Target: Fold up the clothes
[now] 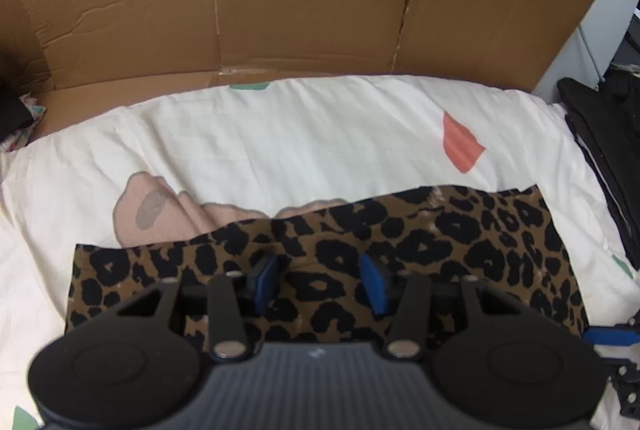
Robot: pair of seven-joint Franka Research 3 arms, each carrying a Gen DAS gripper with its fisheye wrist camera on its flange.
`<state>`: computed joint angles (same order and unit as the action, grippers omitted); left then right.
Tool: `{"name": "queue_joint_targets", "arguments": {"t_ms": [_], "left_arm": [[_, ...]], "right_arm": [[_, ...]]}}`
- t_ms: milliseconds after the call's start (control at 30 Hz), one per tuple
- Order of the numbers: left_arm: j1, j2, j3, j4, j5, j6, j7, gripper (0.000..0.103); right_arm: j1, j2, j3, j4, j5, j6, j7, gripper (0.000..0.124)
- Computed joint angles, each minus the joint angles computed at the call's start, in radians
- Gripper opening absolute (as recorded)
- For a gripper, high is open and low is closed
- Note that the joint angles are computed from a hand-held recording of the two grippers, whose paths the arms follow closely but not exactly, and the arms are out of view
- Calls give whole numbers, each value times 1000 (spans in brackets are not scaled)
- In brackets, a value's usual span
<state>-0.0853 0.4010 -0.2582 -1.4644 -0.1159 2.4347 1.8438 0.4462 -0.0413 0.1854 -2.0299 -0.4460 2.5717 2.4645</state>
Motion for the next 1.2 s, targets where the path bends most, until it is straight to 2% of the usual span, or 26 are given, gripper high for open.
{"name": "queue_joint_targets", "arguments": {"t_ms": [233,333,433,567,633,767,867,1133,1200], "left_arm": [[12,-57,-4,-30,-30,-2,-10,47],[32,-123,-22,-95,-100,21,53,47],[29,-202,-26,-181,-164,38,115,47],[-1,-303,-13,-312,-256,63,183,47],[-26,-329,-1,-358,-283,68,168,47],[-70,-344,17,-418,-270,94,77,47],[-83,-340,23,-443,-256,103,72,47],[-91,-400,41,-566,-237,205,287,47],[-90,-416,55,-589,-222,221,274,49]], "right_arm": [[6,13,6,5,-89,-6,115,31],[9,21,-4,16,-63,-4,88,31],[9,19,-8,11,-54,9,114,31],[18,29,-3,29,-91,-24,158,31],[20,27,-6,29,-80,-27,165,31],[17,21,-10,11,-73,2,188,31],[15,19,-8,5,-92,8,199,31],[7,14,-11,-2,-37,26,119,31],[6,16,-10,1,-33,24,111,31]]}}
